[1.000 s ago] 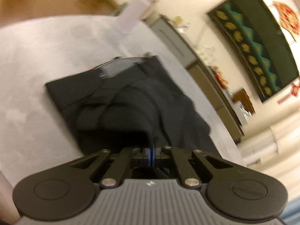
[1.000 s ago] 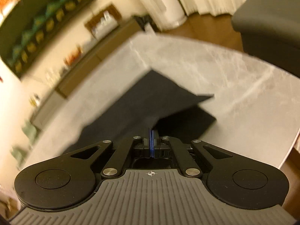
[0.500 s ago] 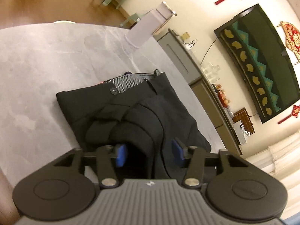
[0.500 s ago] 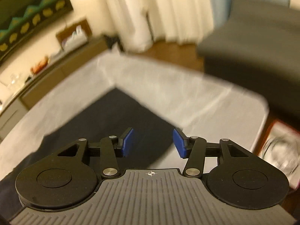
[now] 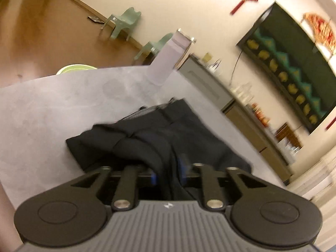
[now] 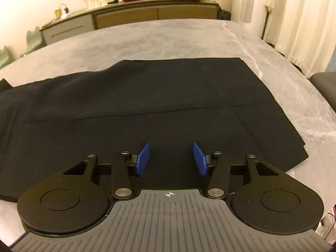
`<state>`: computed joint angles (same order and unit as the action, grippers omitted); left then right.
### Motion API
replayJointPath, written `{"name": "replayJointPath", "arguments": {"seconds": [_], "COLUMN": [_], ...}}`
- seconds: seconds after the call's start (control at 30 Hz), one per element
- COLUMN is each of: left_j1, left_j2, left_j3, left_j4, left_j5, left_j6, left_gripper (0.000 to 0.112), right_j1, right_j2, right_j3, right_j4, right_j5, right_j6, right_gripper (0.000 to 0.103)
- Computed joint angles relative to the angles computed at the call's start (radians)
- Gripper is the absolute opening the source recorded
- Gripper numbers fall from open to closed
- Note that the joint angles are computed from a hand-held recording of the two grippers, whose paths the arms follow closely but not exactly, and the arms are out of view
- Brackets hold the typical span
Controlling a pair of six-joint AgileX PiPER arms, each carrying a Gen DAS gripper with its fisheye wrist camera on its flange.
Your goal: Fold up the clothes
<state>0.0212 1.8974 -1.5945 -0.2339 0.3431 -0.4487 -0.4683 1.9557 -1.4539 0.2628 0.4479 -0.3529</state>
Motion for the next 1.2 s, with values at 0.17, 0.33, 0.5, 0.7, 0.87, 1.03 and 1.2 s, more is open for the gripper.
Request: {"name": "replayJointPath", "arguments": {"seconds": [0.17, 0.33, 0.5, 0.7, 0.87, 1.03, 1.2], "left_j1": [-0.048, -0.024, 0.055, 0.043, 0.007, -0.053, -0.093], "left_j2": [-0.076, -0.008, -0.046, 0.046, 0.016, -0.15, -0.07], "left_j3": [0.067, 0.031, 0.075, -0.058, -0.058, 0.11, 0.033], "left_j4": [0.383, 0.41, 0.005, 0.201, 0.37, 0.734, 0.398], "left_j5": [-0.131, 0.083, 0.045, 0.219, 0.272, 0.114, 0.128], "left_j6": [-0.241, -0.497, -0.131, -0.331, -0.48, -0.743, -0.341], "left_gripper": [0.005, 0.012, 0.023, 0.018, 0.017, 0.023, 0.025], "right_j1": [0.006, -0.009, -0.015, -0.04, -0.052, -0.075, -0.075], "right_j2": [0.006, 0.027, 0.039, 0.046, 0.102, 0.117, 0.049], "right_j3": [-0.008, -0.041, -0.068, -0.072, -0.149, -0.201, -0.094], "right_j4": [0.001, 0.025, 0.048, 0.029, -0.199, -0.342, -0.085], "right_j5": [0.007, 0.026, 0.057, 0.036, 0.024, 0.044, -0.035], "right_j6": [0.003, -0.004, -0.03, 0.031, 0.255, 0.415, 0.13], "right_gripper": [0.056, 0.057, 0.059, 0.053, 0.052, 0.045, 0.042]}}
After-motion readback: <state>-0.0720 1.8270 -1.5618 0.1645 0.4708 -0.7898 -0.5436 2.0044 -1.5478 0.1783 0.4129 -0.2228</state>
